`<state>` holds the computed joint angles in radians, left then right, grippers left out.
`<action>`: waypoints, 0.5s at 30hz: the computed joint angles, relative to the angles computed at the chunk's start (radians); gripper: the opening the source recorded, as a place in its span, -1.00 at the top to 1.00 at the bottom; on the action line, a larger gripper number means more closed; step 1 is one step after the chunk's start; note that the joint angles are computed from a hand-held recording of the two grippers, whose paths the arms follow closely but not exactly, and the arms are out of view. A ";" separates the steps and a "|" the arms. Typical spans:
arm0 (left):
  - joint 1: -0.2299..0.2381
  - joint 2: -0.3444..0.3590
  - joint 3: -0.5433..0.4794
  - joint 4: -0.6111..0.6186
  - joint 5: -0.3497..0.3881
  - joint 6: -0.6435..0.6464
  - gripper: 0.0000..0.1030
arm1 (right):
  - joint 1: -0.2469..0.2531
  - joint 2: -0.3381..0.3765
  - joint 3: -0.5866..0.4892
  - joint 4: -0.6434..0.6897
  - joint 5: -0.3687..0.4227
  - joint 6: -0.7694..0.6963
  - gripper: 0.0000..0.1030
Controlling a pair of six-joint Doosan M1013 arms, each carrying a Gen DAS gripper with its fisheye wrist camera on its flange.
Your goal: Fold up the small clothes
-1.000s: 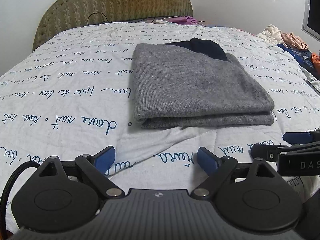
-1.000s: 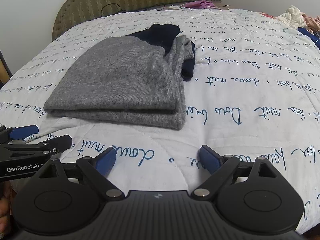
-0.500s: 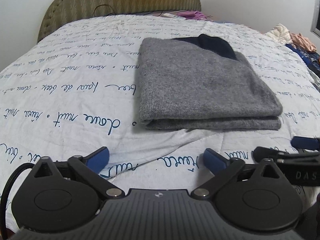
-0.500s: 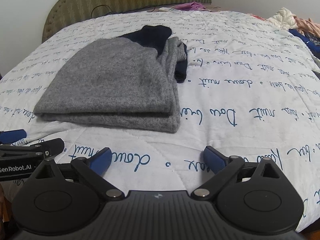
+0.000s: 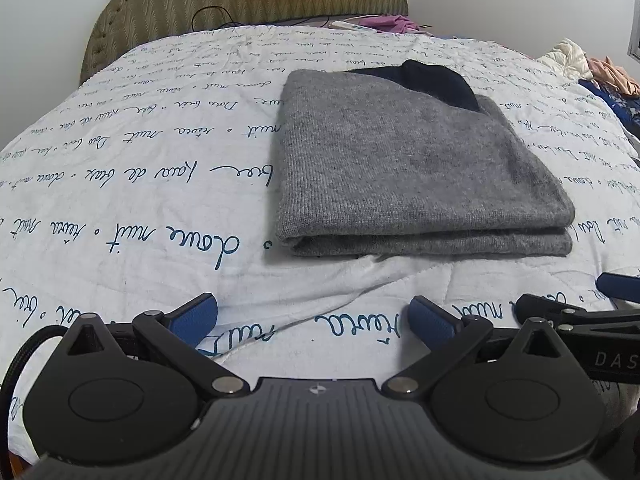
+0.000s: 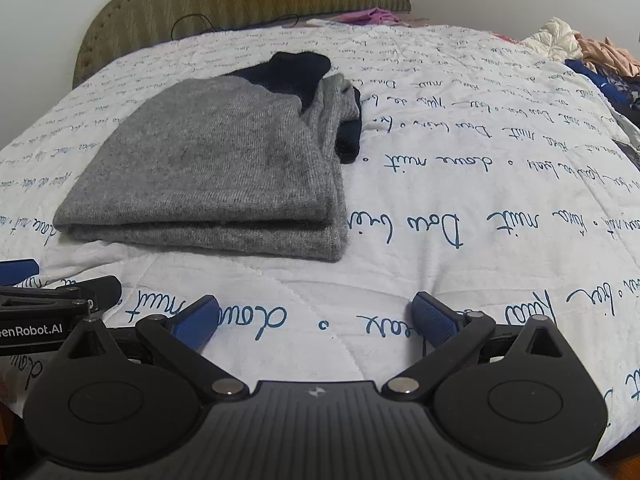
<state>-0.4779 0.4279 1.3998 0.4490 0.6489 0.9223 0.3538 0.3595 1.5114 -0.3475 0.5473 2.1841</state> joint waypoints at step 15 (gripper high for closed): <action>0.003 0.001 -0.004 -0.015 0.005 0.005 -1.00 | -0.001 0.002 -0.006 0.019 0.012 -0.026 -1.00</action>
<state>-0.4752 0.4286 1.3959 0.4342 0.6541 0.9277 0.3529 0.3618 1.5058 -0.3286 0.5597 2.1579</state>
